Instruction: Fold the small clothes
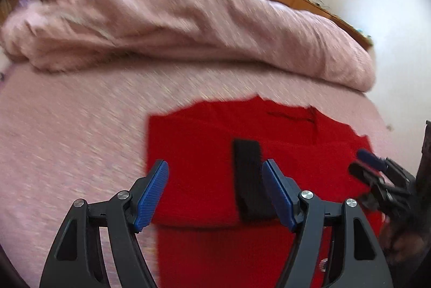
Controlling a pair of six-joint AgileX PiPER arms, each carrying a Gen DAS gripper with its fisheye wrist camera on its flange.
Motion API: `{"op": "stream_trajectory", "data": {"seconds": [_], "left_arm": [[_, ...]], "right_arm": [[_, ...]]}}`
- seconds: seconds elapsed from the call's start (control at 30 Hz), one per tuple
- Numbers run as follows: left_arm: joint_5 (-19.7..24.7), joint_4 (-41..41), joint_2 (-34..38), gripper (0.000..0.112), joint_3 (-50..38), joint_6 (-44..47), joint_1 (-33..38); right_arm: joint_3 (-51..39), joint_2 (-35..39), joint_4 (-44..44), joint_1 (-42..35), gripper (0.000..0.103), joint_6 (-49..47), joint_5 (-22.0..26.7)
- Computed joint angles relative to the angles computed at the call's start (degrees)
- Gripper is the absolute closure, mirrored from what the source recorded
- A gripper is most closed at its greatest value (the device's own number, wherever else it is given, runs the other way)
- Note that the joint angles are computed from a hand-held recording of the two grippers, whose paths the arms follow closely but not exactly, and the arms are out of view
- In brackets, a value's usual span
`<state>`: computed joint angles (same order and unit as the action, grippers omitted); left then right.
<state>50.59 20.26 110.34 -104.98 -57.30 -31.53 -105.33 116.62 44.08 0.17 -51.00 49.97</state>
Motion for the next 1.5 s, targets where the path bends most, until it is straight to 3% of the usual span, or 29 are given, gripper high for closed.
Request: {"op": "stream_trajectory", "data": {"seconds": [0.1,0.23,0.33,0.37,0.4,0.43,0.47,0.57,0.6,0.73,0.83,1.03,1.17,1.23,1.3,1.33,1.37,1.5], "left_arm": [[-4.58,-10.45,2.83,0.045,-0.95,5.28,2.78],[-2.24,-17.43,8.42,0.045,-6.34,7.79,4.79],[-1.49,-14.95,10.0,0.049,-7.98,7.25,3.83],[-1.83,-12.63,10.0,0.062,-7.99,6.17,3.05],[-1.88,-12.6,10.32,0.083,-8.54,6.99,2.74],[-0.62,-14.66,11.38,0.094,-10.41,9.26,2.94],[1.73,-15.46,12.74,0.103,-12.92,10.38,2.82],[1.28,-11.58,12.26,0.11,-12.01,8.7,1.83],[1.35,-11.14,12.14,0.112,-12.06,8.3,1.9],[-4.71,-10.67,7.78,0.112,-6.0,5.99,3.01],[-6.11,-10.84,6.66,0.112,-4.76,6.43,3.5],[3.74,-8.36,12.04,0.112,-14.22,7.78,1.91],[2.23,-17.56,12.0,0.08,-13.33,12.74,3.74],[0.58,-18.59,12.06,0.077,-12.42,13.3,3.66],[1.9,-14.97,13.07,0.082,-13.66,11.84,2.36],[1.28,-12.41,12.94,0.092,-13.05,10.32,1.58],[2.08,-9.75,13.32,0.111,-13.61,8.77,0.83],[-2.26,-7.25,11.26,0.112,-10.13,7.1,0.81]], "right_arm": [[-1.98,0.88,-8.52,-3.54,0.039,5.05,-3.75],[-10.44,6.24,-10.0,-9.06,0.039,9.57,2.1],[-12.96,8.57,-11.44,-12.03,0.039,10.7,2.75],[-14.79,9.87,-12.2,-12.73,0.039,11.91,3.68],[-16.79,11.35,-12.6,-13.2,0.039,13.04,4.58],[-18.96,12.81,-12.76,-13.87,0.039,14.18,6.1],[-21.01,14.08,-13.1,-14.05,0.043,15.23,7.35],[-22.49,15.32,-11.95,-14.7,0.084,15.17,8.64],[-21.92,14.95,-12.52,-14.58,0.084,14.94,8.14],[-20.12,13.78,-12.69,-14.21,0.085,14.0,7.0],[-20.17,13.98,-16.47,-13.14,0.087,16.52,5.77],[-18.91,13.31,-19.83,-12.22,0.087,17.28,4.45],[-16.76,12.17,-21.93,-11.28,0.086,16.57,2.54],[-17.52,12.59,-22.13,-11.28,0.086,16.87,3.09],[-18.35,13.04,-22.13,-11.36,0.086,17.32,3.83],[-18.43,13.1,-22.03,-11.42,0.086,17.34,3.9],[-18.37,13.08,-22.05,-11.41,0.086,17.32,3.87],[-17.09,12.31,-21.44,-11.55,0.086,16.64,2.9]]}}
